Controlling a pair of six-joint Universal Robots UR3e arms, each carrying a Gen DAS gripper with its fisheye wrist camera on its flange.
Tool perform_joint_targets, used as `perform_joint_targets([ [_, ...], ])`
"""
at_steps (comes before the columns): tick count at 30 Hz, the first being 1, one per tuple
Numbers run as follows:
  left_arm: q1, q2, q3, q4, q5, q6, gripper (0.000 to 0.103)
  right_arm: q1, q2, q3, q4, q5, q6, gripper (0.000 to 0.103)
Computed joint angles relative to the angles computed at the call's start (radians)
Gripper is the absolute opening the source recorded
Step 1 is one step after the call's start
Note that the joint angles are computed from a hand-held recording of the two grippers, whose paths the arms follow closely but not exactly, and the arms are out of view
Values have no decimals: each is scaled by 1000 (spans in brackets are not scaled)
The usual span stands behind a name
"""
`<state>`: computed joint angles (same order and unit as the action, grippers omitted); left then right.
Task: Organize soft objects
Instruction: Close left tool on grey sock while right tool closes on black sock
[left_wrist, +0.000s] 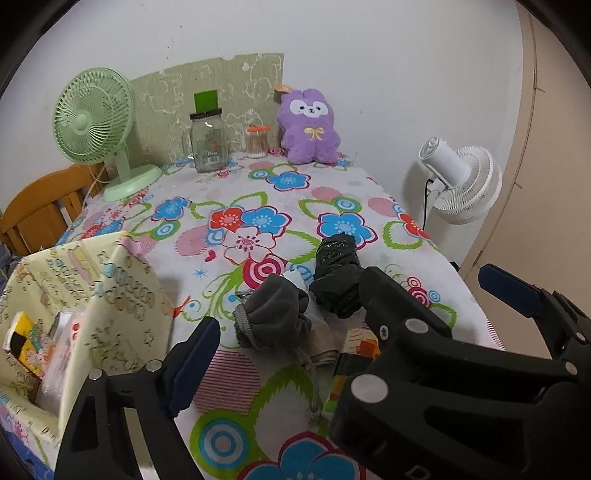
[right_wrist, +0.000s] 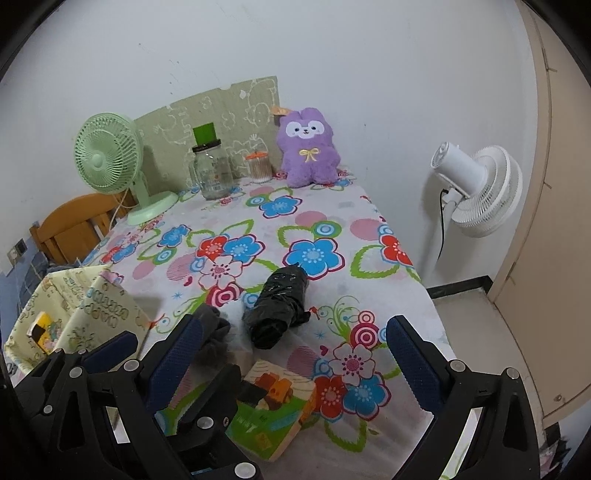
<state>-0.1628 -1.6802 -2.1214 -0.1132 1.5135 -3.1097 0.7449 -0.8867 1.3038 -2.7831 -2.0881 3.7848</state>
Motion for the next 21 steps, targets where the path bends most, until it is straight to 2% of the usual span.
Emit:
perform_joint_targets([
  [12, 2, -116, 75, 42, 27, -15, 74, -59, 81, -87, -1, 80, -46, 99],
  [16, 18, -135, 101, 7, 2, -11, 66, -68, 102, -114, 7, 92, -48, 99],
  [18, 17, -149, 114, 1, 15, -21, 64, -73, 116, -134, 16, 97, -54, 98],
  [21, 8, -170, 128, 6, 54, -34, 55, -81, 137, -160, 28, 113, -63, 97],
])
